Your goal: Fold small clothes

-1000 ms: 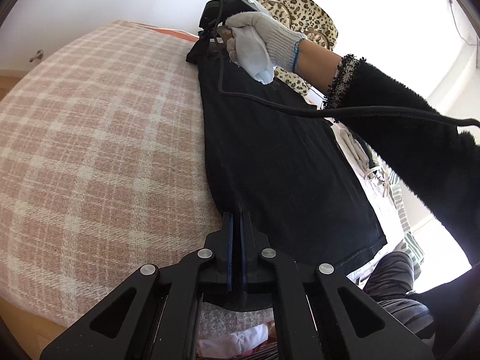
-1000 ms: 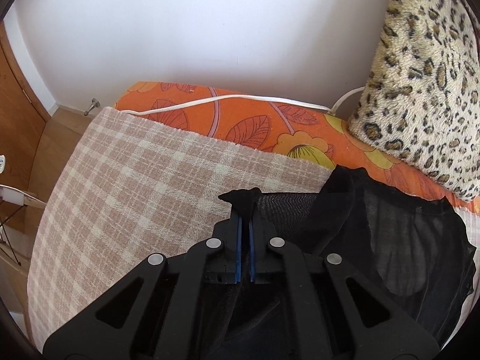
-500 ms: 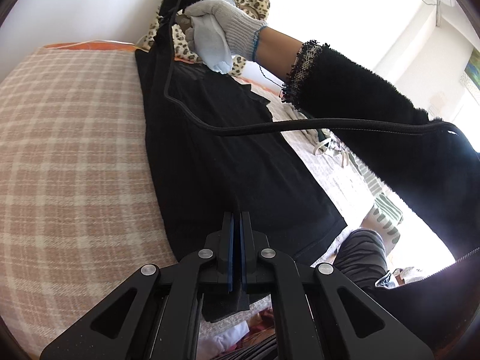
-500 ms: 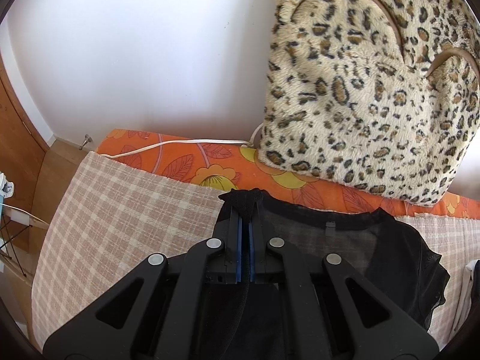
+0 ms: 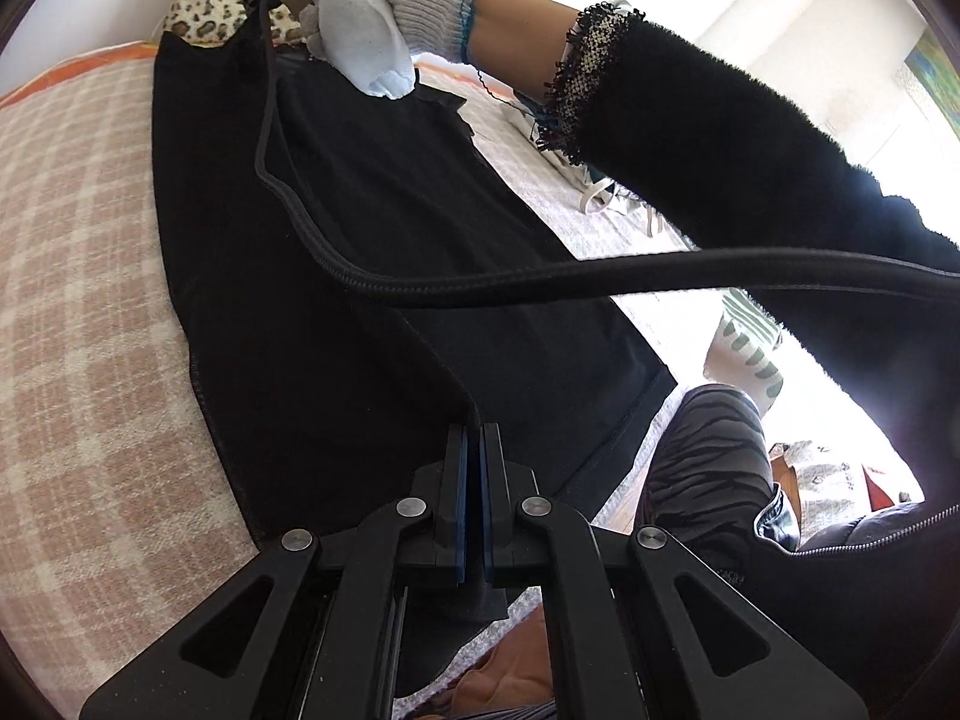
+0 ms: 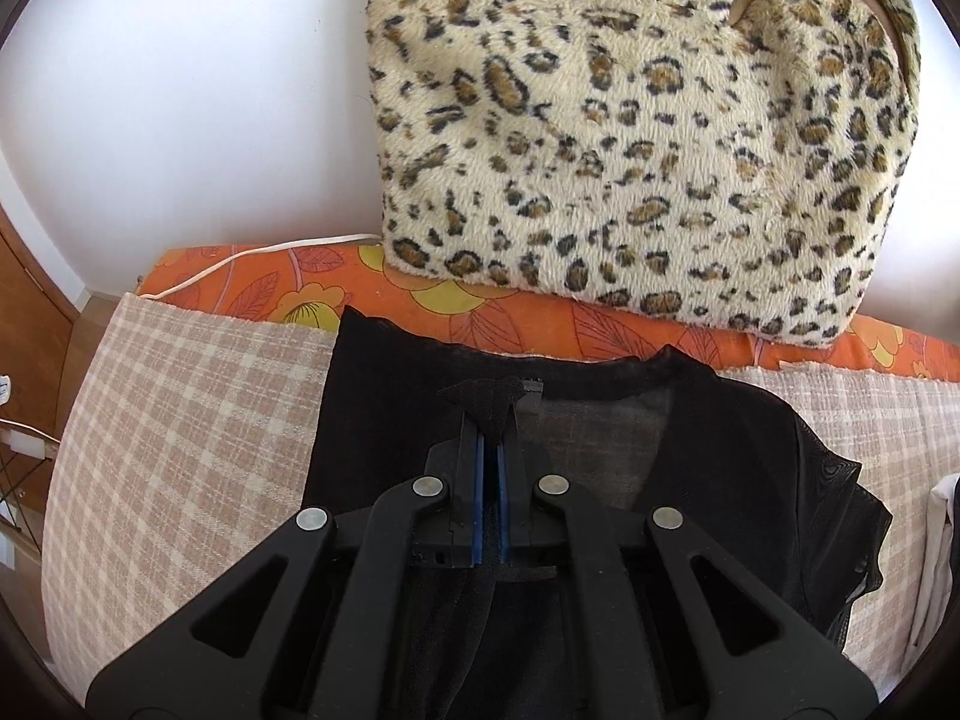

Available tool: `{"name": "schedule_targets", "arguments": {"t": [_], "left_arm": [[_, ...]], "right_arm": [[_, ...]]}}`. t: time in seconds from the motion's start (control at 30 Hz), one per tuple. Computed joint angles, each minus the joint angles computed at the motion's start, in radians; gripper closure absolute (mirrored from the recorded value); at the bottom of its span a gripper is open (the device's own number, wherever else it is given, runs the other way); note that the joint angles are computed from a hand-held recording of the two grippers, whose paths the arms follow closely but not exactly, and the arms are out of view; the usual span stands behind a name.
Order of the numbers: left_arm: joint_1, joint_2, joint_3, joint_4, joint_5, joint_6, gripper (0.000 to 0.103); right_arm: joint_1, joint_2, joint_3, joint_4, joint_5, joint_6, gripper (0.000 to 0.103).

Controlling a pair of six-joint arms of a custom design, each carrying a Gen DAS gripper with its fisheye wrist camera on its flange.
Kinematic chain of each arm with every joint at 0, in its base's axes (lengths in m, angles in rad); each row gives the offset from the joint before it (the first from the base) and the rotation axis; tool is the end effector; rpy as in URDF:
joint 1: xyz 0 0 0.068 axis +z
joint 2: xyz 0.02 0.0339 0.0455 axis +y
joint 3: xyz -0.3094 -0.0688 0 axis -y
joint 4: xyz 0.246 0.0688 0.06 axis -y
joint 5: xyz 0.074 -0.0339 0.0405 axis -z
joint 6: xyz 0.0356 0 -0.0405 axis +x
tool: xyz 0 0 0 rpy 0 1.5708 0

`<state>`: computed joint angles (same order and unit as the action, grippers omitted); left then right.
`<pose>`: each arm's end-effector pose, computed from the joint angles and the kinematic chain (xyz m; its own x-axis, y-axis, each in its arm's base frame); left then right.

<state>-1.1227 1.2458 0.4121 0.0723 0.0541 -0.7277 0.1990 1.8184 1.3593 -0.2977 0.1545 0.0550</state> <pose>0.0894 -0.1904 0.1893 -0.8331 0.2000 -0.5157 0.4858 0.7103 -0.5093 0.4151 0.0781 0.2833 -0.6767 -0.0811 -0.7317 -0.0485 0.9967 -0.0655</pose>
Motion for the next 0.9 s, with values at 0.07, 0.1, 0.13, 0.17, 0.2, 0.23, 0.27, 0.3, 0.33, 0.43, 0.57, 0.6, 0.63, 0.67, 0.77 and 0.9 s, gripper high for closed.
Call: {"name": "schedule_targets", "arguments": {"t": [0.07,0.1,0.13,0.17,0.2,0.23,0.27,0.3,0.33,0.43,0.57,0.6,0.63,0.67,0.77,0.9], "left_arm": [[-0.004,0.02,0.009,0.002,-0.002,0.004,0.101],[-0.005,0.031,0.015,0.003,0.0,0.008,0.101],[-0.011,0.038,0.02,0.0,-0.005,0.011,0.101],[-0.014,0.041,0.023,-0.006,-0.006,0.015,0.1],[-0.012,0.049,0.03,-0.012,0.004,0.02,0.095],[-0.011,0.053,0.037,-0.023,0.014,0.024,0.088],[-0.017,0.057,0.045,-0.032,0.011,0.026,0.084],[-0.023,0.059,0.054,-0.042,0.004,0.03,0.078],[-0.03,0.052,0.056,-0.047,-0.002,0.034,0.077],[-0.058,0.039,0.074,-0.084,-0.046,0.011,0.063],[-0.073,-0.086,0.038,-0.13,-0.087,-0.04,0.063],[-0.081,-0.12,0.034,-0.161,-0.112,-0.057,0.063],[-0.095,-0.159,0.03,-0.194,-0.14,-0.077,0.063],[-0.111,-0.198,0.027,-0.229,-0.169,-0.099,0.063],[-0.163,-0.31,0.045,-0.389,-0.291,-0.166,0.063],[-0.234,-0.392,0.116,-0.62,-0.449,-0.258,0.063]], "right_arm": [[-0.011,0.013,0.001,0.001,-0.002,0.003,0.099],[-0.018,0.021,0.007,-0.007,-0.008,0.004,0.099],[-0.027,0.028,0.007,-0.01,-0.025,0.004,0.099],[-0.034,0.035,0.011,-0.019,-0.032,0.002,0.099],[-0.037,0.042,0.014,-0.026,-0.017,0.0,0.099],[-0.038,0.048,0.017,-0.033,0.012,-0.003,0.099],[-0.042,0.055,0.023,-0.046,0.022,-0.009,0.097],[-0.048,0.056,0.022,-0.052,0.031,-0.013,0.092],[-0.051,0.053,0.014,-0.05,0.049,-0.016,0.087],[-0.068,0.016,-0.038,-0.011,0.075,-0.03,0.05],[-0.095,-0.05,-0.127,0.048,0.09,-0.05,0.044],[-0.106,-0.069,-0.148,0.058,0.077,-0.051,0.044],[-0.116,-0.088,-0.169,0.067,0.064,-0.051,0.044],[-0.126,-0.107,-0.188,0.075,0.05,-0.052,0.044],[-0.153,-0.174,-0.255,0.105,-0.004,-0.072,0.044],[-0.178,-0.292,-0.371,0.128,-0.065,-0.086,0.044]]}}
